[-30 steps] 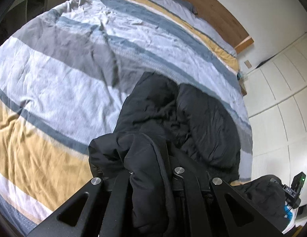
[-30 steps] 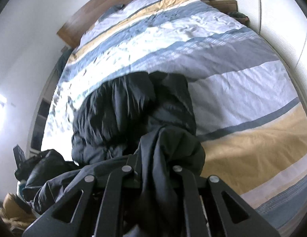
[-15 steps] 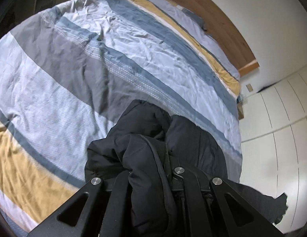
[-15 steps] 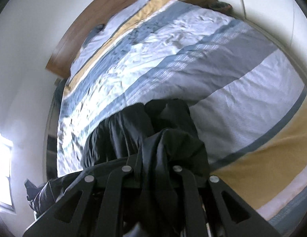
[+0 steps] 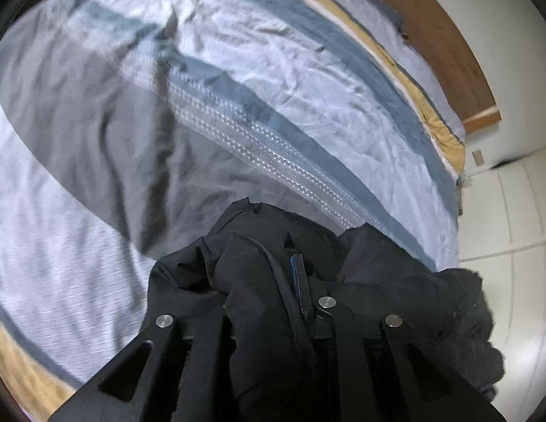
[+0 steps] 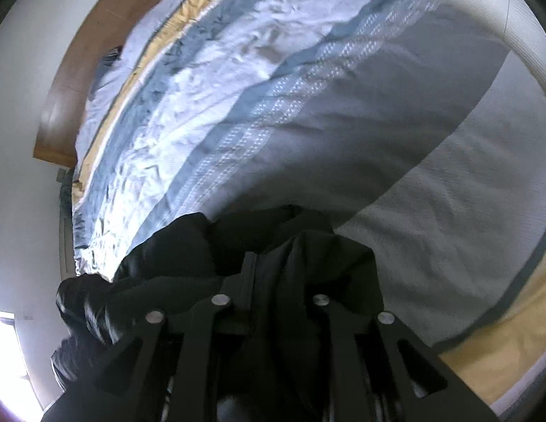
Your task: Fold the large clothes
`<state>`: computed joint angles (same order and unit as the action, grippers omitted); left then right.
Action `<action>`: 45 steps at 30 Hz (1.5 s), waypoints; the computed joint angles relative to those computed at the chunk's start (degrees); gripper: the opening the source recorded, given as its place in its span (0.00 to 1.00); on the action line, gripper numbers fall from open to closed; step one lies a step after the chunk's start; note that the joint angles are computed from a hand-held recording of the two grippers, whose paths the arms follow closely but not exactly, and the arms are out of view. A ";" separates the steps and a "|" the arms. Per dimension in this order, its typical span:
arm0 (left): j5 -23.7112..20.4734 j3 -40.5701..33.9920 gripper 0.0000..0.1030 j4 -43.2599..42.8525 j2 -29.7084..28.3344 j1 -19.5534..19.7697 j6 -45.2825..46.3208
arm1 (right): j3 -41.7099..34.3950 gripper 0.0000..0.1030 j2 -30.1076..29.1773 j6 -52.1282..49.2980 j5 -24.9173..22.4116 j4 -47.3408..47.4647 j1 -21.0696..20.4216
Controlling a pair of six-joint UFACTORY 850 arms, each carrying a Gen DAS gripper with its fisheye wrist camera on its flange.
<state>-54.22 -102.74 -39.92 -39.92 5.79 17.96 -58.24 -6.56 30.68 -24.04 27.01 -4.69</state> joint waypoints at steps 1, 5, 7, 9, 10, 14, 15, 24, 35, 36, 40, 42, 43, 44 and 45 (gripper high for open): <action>-1.00 -1.18 0.20 -1.19 -1.20 0.16 -0.71 | -0.35 0.20 -0.94 -1.43 -0.03 1.80 -0.36; -4.13 -3.58 0.56 -10.37 -3.96 1.75 -2.16 | 1.18 0.69 -1.21 -12.54 3.56 16.89 -1.79; -5.13 -4.68 0.61 -12.47 -4.43 2.12 -2.93 | 1.45 0.77 -0.61 -15.51 5.04 20.79 -2.08; -6.01 -5.86 0.65 -14.15 -4.79 2.54 -3.76 | 1.18 0.77 -0.05 -15.79 5.51 20.86 -2.28; -6.63 -6.61 0.66 -14.57 -4.96 2.75 -4.31 | 1.22 0.77 0.38 -16.83 5.63 21.86 -2.52; -7.81 -8.38 0.67 -14.56 -4.87 3.23 -5.12 | 1.24 0.78 2.64 -15.62 6.45 19.39 -3.27; -7.94 -8.43 0.67 -15.10 -4.68 3.47 -5.01 | 1.08 0.78 3.49 -13.36 6.89 16.20 -3.29; -2.63 -6.05 0.74 -13.56 1.25 5.19 -0.28 | -1.68 0.78 7.48 -7.01 5.88 -1.85 1.44; 9.89 15.03 0.74 -5.14 16.47 1.51 14.23 | -1.34 0.78 8.43 16.32 5.36 -33.54 14.39; 10.33 16.47 0.74 -5.41 17.19 1.16 15.46 | -1.37 0.78 8.22 17.85 5.02 -35.87 15.45; 12.36 22.04 0.74 -6.14 20.01 -1.85 21.27 | -1.97 0.78 6.76 20.02 3.94 -41.78 19.34; 13.63 23.51 0.74 -5.17 20.59 -3.72 23.11 | -2.72 0.78 5.41 21.83 3.39 -45.42 21.22; 14.23 24.01 0.74 -4.87 20.70 -4.48 23.68 | -3.16 0.78 4.51 21.97 3.39 -46.26 22.00; 15.00 24.50 0.74 -4.61 20.74 -5.40 24.29 | -3.40 0.78 3.93 21.85 3.41 -46.46 22.40; 15.64 24.78 0.74 -4.63 20.56 -6.29 24.93 | -3.73 0.78 3.07 21.54 3.53 -46.44 22.82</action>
